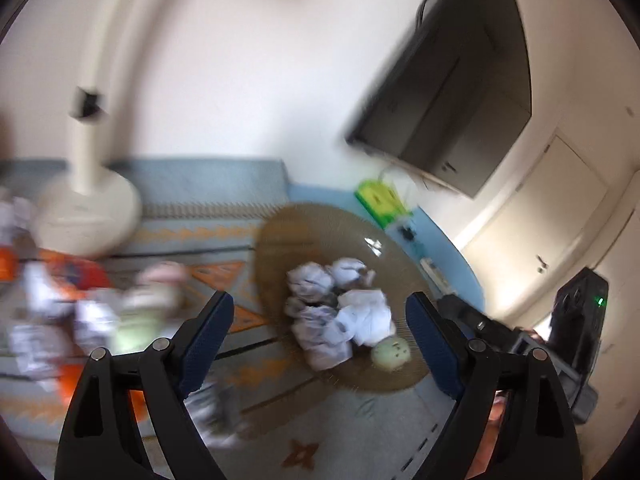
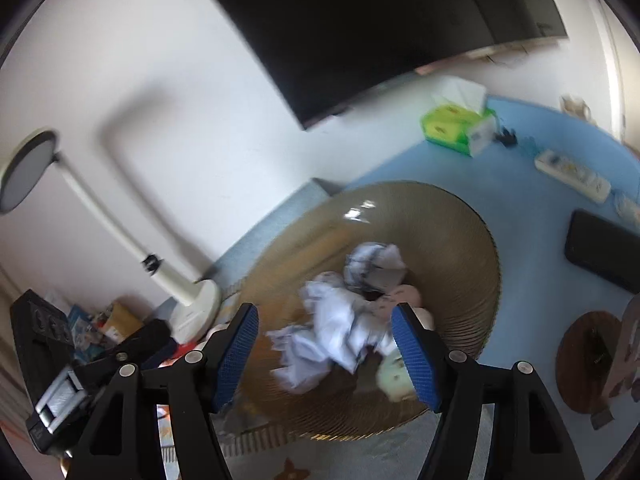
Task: Organize objects
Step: 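Withdraw both open tools from the bowl back over the table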
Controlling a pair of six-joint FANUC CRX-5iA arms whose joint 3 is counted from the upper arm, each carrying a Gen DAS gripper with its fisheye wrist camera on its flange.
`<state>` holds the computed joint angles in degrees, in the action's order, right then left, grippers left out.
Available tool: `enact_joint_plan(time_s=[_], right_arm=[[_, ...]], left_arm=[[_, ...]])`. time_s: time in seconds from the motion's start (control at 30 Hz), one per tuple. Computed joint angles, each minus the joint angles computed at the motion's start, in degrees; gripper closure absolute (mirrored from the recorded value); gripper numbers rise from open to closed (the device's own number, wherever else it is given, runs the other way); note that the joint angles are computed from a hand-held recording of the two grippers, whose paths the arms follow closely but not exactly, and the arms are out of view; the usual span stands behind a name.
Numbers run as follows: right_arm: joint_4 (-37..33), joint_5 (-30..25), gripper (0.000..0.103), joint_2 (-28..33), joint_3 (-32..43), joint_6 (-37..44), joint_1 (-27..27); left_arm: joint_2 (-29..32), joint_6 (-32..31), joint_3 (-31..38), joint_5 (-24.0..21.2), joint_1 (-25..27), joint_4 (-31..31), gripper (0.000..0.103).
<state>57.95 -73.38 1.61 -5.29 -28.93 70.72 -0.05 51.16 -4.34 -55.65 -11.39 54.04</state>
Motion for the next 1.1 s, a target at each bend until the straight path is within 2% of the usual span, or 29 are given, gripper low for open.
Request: enact_joint_plan(time_s=[0.13,0.17,0.2,0.27,0.37,0.4,0.43,0.5,0.6,0.63,0.67,0.7,0.73,0.83,0.93,1.1], right_arm=[[6.11,-0.47,0.035,4.45,5.48,6.58,2.52],[7.45,0.39,0.035,5.72,6.77,7.86,3.17],[8.26,1.28,0.032,6.50,7.39,8.48,3.57],[10.02,2.66,0.000,8.68,8.01,7.46,4.60],[10.00,1.34,0.000,12.87,9.22,8.06,5.67],[8.98,0.37,0.000,14.62,10.43,9.48,5.87],[7.84,-0.14,0.000,16.11,11.32,10.93,6.01],[6.66,0.25,0.000,18.23,11.91,12.44,5.78],[3.86,0.96,0.000,19.77,12.49,14.07,4.85],[3.71,0.89,0.000,20.00,12.26,13.81,4.69],[2.87,0.37,0.000,20.21,12.34,13.99,4.59],[1.88,-0.01,0.000,20.54,13.09,14.77,4.49],[1.68,-0.04,0.000,20.70,13.45,15.31,4.44],[-0.71,-2.23,0.000,22.75,16.85,18.98,4.28],[-1.06,-4.51,0.000,24.57,19.48,21.75,4.46],[-0.96,-4.11,0.000,24.02,18.66,20.93,4.43]], left_arm=[[-8.48,-6.35,-6.46,-0.22,6.67,2.73,0.015],[-9.76,-6.97,-7.35,0.55,7.90,2.59,0.011],[-11.91,-7.66,-9.32,1.86,9.50,2.74,0.000],[-17.49,-9.21,-15.79,7.72,12.90,4.21,0.000],[-24.62,-11.51,-25.33,19.37,15.22,4.77,0.000],[-25.62,-11.12,-26.92,21.71,15.98,3.02,0.000],[-25.61,-11.46,-27.97,22.24,16.61,1.76,0.000],[-23.75,-10.76,-27.88,19.39,18.16,-0.75,0.001],[-21.96,-14.23,-30.63,20.06,17.96,4.49,0.001],[-21.63,-13.61,-31.52,20.90,18.09,4.28,0.001],[-20.97,-10.89,-30.46,19.90,18.66,1.30,0.001],[-20.06,-11.16,-29.50,18.05,19.11,1.32,0.001],[-19.78,-12.89,-30.06,18.84,18.31,3.49,0.001],[-19.81,-11.15,-29.34,18.49,18.29,0.96,0.001],[-20.39,-11.79,-29.82,19.00,17.87,1.54,0.001],[-20.17,-11.53,-29.61,17.77,18.40,1.46,0.001]])
